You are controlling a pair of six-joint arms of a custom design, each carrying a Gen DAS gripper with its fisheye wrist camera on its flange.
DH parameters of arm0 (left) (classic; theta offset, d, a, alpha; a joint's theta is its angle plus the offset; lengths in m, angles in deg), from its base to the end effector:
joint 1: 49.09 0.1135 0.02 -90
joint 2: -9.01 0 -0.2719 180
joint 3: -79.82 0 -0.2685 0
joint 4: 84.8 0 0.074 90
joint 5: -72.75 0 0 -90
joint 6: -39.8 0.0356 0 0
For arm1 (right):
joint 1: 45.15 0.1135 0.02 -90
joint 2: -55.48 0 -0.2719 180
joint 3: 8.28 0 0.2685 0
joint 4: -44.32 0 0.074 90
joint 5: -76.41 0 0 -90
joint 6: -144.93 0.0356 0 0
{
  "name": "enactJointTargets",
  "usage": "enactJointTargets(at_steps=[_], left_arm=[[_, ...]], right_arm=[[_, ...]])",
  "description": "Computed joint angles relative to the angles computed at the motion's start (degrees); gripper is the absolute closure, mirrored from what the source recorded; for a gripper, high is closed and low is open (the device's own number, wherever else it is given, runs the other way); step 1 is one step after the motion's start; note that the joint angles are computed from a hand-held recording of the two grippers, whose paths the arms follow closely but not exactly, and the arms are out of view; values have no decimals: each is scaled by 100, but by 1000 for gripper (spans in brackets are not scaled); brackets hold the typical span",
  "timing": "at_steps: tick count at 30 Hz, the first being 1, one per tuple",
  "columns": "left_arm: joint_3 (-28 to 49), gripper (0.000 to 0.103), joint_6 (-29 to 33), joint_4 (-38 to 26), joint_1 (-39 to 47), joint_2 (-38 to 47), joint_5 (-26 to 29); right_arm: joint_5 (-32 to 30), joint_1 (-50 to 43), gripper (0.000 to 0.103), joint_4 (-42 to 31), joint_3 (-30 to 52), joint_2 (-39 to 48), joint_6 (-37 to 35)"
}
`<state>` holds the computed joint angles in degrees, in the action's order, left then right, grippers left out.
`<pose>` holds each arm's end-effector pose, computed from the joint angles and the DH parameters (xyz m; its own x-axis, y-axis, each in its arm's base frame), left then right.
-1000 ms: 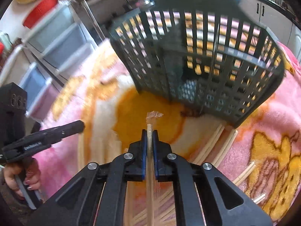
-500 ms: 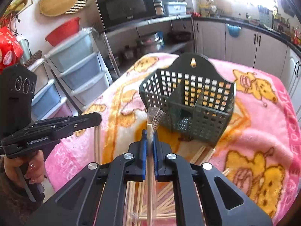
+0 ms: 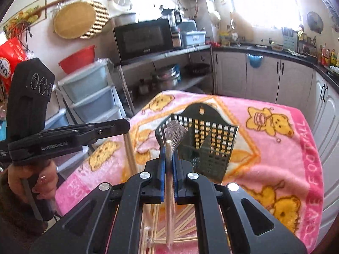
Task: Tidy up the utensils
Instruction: 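Lift the chopstick with the right gripper and carry it over the green caddy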
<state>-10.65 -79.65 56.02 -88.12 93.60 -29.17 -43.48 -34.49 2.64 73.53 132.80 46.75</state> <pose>0.2779 -0.2158 0.3461 -0.6183 -0.1180 -0.7770 0.2061 0.9297 -0.3053 0.3029 0.0751 0.3364 -0.5097 -0.2215 -0.8314 -0.6294 0.7548 0.1848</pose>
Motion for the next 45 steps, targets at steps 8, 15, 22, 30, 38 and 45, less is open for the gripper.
enactJointTargets(at_steps=[8,15,22,30,38,45], left_arm=[[1010,101,461,-164,-154,365,-368],[2071,101,771,-321,-68,818,-431],[3339,101,1020,-661,163,1433,-531],[4314,101,1134,-895,506,2065,-604],[4290,101,1173,-699,753,2496,-597],[3526,101,1050,-165,958,2461,-443]], right_arm=[[-148,-325,97,226,201,-257,234],[-274,-556,97,414,640,-153,537],[-219,-569,97,703,1423,240,815],[220,-446,97,1068,2317,1001,975],[275,-352,97,1285,2947,1852,1149],[467,-282,97,1552,2901,2321,1178]])
